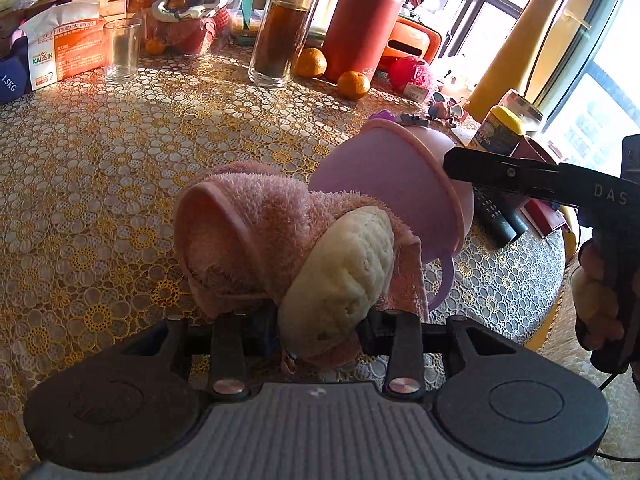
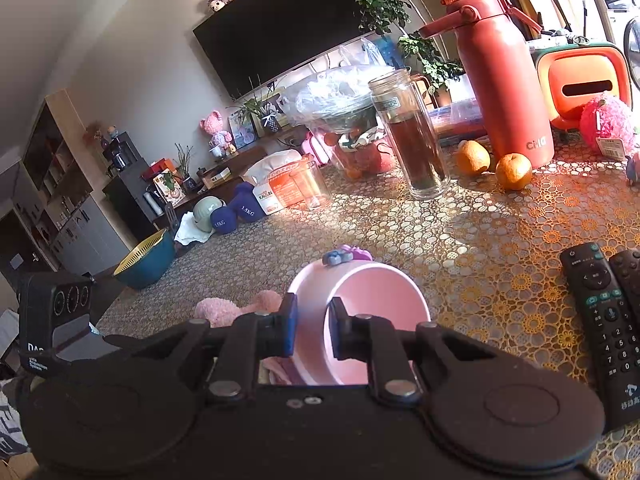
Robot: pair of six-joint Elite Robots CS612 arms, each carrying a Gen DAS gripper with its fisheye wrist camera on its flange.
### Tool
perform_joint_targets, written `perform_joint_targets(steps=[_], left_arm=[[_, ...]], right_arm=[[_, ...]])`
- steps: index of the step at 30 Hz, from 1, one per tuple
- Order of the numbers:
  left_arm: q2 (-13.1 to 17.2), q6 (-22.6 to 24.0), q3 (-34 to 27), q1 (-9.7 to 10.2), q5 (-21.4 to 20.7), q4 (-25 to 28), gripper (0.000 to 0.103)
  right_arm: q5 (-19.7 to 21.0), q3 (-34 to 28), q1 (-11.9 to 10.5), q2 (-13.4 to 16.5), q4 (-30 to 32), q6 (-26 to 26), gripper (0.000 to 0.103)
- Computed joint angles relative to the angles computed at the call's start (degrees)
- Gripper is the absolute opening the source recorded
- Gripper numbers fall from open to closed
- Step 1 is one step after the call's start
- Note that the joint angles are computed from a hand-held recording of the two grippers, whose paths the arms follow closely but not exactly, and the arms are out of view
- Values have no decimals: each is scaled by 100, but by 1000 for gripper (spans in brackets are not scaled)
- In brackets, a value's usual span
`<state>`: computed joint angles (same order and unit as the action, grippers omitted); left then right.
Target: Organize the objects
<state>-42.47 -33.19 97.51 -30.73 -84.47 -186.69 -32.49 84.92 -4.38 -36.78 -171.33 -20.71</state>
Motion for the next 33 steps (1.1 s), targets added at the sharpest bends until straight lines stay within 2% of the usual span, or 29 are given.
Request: perform_joint_targets(steps=[4, 10, 17, 23, 33], left_arm=[[-78, 5, 110, -50, 148, -86, 36], [-247, 11, 335, -161, 396, -706, 34], [-349, 290, 301, -234, 254, -1050, 34], [-268, 465, 81, -247, 178, -940, 34], [-135, 214, -85, -127, 221, -607, 34]], right_arm=[[1, -1, 1, 0, 4, -1, 16], [-9, -5, 4, 1, 19, -18, 16], [-12, -9, 9, 5, 36, 19, 16], [-34, -6, 14, -1, 50, -12, 16], [-51, 8, 24, -27, 100, -146, 16]])
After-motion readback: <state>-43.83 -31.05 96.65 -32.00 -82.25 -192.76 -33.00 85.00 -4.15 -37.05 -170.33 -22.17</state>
